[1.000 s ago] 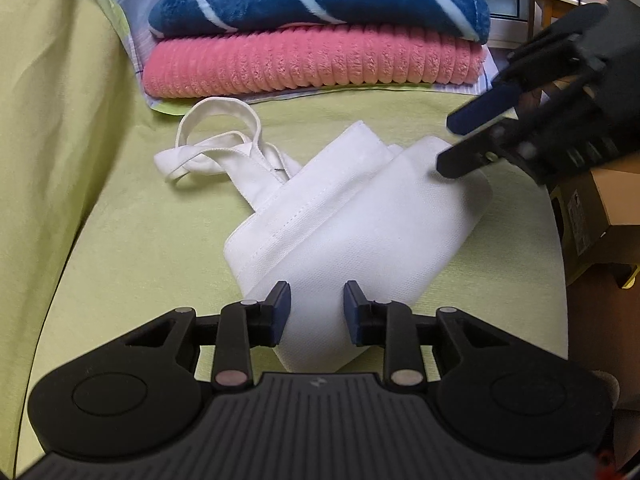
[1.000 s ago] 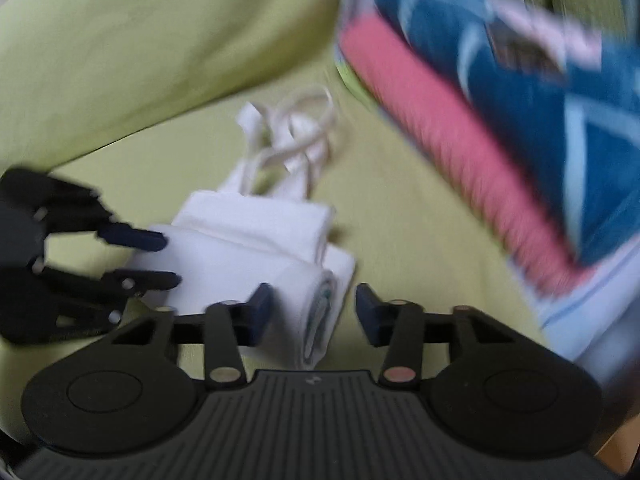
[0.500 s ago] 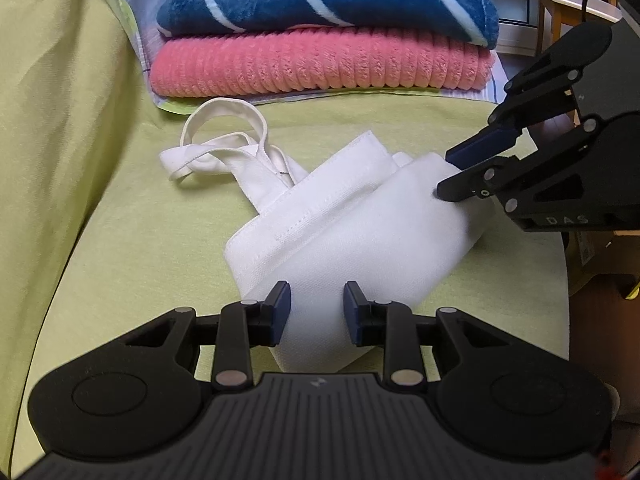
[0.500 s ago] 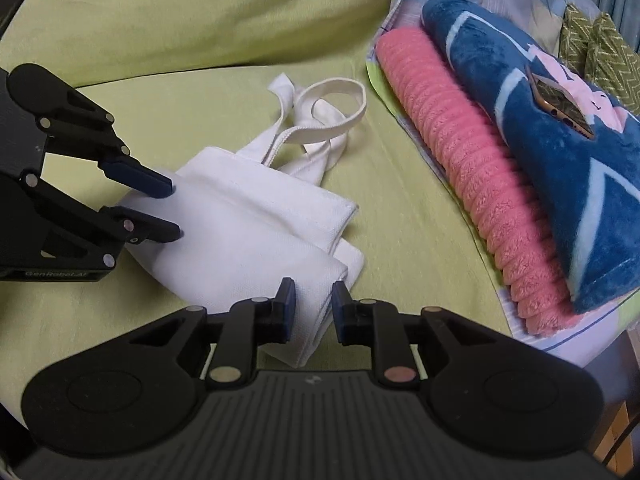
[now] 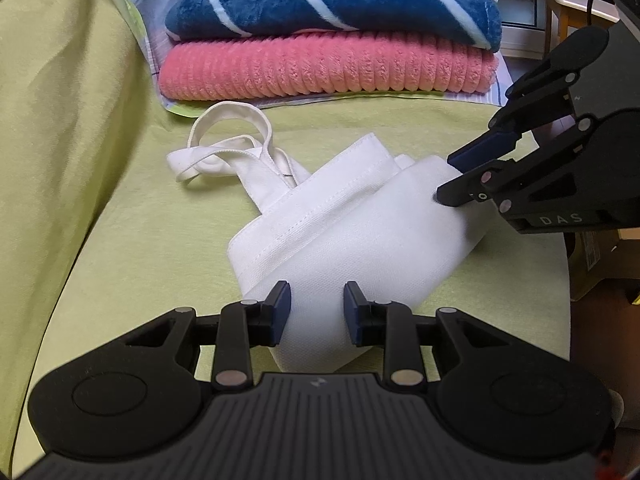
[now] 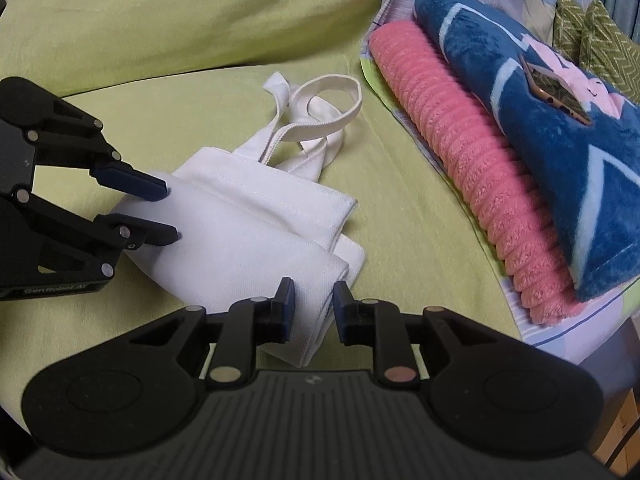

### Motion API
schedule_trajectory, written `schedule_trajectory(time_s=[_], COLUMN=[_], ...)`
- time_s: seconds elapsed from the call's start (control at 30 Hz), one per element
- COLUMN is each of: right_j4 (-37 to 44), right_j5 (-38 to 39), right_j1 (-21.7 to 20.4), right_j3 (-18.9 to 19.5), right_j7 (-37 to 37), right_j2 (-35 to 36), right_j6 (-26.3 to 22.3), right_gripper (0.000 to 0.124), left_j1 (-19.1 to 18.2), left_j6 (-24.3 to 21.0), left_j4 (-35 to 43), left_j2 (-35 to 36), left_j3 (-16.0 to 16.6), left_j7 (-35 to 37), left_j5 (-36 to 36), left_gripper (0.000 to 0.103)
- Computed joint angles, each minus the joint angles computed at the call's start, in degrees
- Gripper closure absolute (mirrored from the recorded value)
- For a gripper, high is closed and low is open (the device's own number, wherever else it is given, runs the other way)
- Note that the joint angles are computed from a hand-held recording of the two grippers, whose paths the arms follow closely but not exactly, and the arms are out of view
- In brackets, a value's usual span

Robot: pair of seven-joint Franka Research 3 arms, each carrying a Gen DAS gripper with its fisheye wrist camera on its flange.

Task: Fold shopping bag
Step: 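Press the rolled bag down with the left gripper and open the right gripper, then grasp the rolled bag end with both grippers and roll it toward the handles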

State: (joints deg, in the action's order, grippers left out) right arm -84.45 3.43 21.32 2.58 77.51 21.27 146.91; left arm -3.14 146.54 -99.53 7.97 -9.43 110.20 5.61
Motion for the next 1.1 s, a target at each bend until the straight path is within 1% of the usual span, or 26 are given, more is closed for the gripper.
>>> schedule_trajectory(time_s=[0.63, 0.73, 0.83, 0.87, 0.93, 0.97, 1.03, 1.07, 1.1], right_j4=[-0.5, -0.5, -0.8, -0.8, -0.9, -0.8, -0.7, -0.7, -0.7], right_j5=[2.4, 2.9, 3.4, 3.7, 4.7, 5.2, 5.9, 6.2, 6.4], right_j1=[-0.7, -0.9, -1.1, -1.2, -1.6, -1.8, -2.0, -2.1, -2.1], right_j3=[0.6, 0.6, 0.7, 0.8, 1.1, 1.2, 1.4, 1.4, 1.4], right_j7=[-1.1, -1.4, -1.6, -1.8, -2.4, -2.6, -3.0, -3.3, -3.4], right_j2=[-0.2, -0.2, -0.3, -0.3, -0.3, -0.3, -0.2, -0.1, -0.1], right_j6=[0.4, 0.5, 0.8, 0.8, 0.9, 0.9, 0.8, 0.8, 0.8], right_gripper=[0.104, 0.104, 0.104, 0.104, 0.104, 0.104, 0.104, 0.104, 0.104], left_j1=[0.0, -0.1, -0.2, -0.2, -0.4, -0.5, -0.2, 0.5, 1.7], left_j6=[-0.2, 0.8, 5.0, 7.3, 12.4, 15.0, 19.9, 21.9, 23.6], left_j4=[0.5, -0.3, -4.2, -6.7, -12.2, -15.0, -19.8, -21.4, -22.4], left_j2=[0.4, 0.0, -2.3, -3.7, -6.8, -8.3, -10.6, -11.2, -11.5], left_j3=[0.0, -0.1, -0.1, -0.2, 0.0, 0.3, 0.8, 0.9, 0.7], left_j7=[-0.1, 0.2, 3.4, 5.8, 11.1, 13.1, 13.9, 12.2, 8.7], left_j5=[0.0, 0.6, 3.0, 3.9, 6.3, 8.7, 17.5, 24.1, 32.4], left_gripper=[0.070, 0.069, 0.068, 0.066, 0.064, 0.060, 0.059, 0.058, 0.058])
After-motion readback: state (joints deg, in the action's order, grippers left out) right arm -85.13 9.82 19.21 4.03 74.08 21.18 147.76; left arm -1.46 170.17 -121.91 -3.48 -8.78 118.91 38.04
